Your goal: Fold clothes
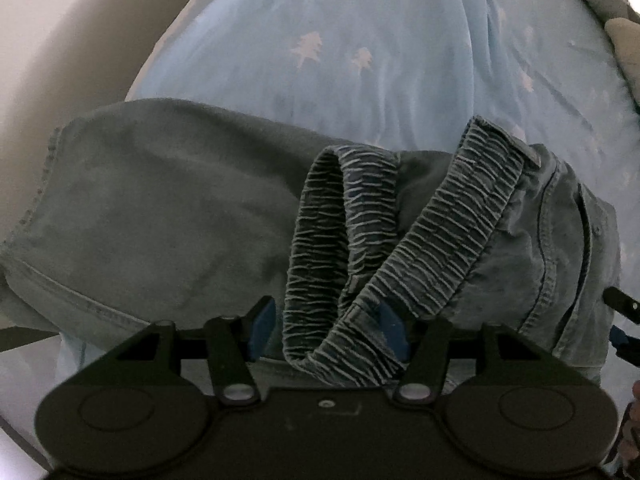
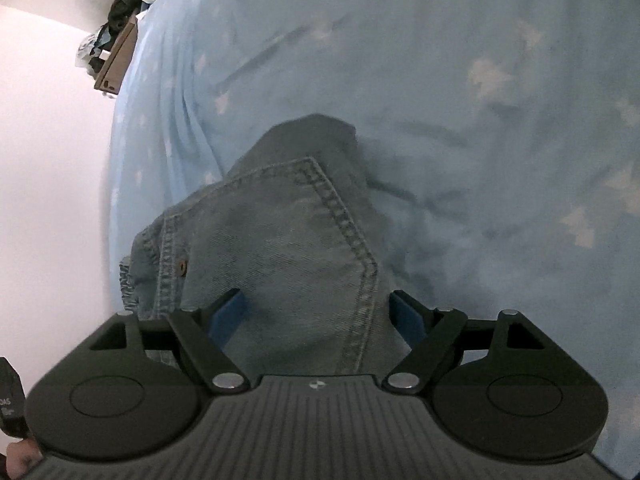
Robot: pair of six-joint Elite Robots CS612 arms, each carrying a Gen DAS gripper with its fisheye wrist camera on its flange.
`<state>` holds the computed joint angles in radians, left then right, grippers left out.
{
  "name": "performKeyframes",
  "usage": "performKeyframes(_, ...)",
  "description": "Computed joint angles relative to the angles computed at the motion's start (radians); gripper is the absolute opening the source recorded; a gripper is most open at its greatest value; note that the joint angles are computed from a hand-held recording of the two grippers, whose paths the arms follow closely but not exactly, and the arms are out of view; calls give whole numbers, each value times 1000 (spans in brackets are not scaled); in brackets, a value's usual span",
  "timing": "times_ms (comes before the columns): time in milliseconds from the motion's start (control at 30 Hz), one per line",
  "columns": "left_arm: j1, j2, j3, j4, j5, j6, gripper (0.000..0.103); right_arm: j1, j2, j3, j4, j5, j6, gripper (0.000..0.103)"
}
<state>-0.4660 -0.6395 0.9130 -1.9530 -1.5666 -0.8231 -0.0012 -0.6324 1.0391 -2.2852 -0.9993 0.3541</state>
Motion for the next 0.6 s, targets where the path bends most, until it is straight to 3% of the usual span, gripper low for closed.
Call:
performKeyframes(100,-4,2,-11,23,11,3,56,2,17,-12,-9,34,26,90)
performKeyframes(233,-10,8,-34,55,29,7,56,5,22,-19,-15,45,32,86)
performKeyframes(300,-12,9,-43,68,37,7,55,5,14,-8,-30,39,36,73)
performKeyframes(367,-15,8,-49,79,43,2,55,5,4,3,-43,35,30,44)
performKeyframes(433,-19,0,-45,84,56,-9,54,4,-11,23,-57,25,1,31)
performKeyframes(467,-21,-6,-41,85,64,-16,54,5,-18,32,-68,24,-15,25)
performKeyframes(600,-28,-33,-11,67,84,-48,54,5,-45,70,-133,37,-27,20)
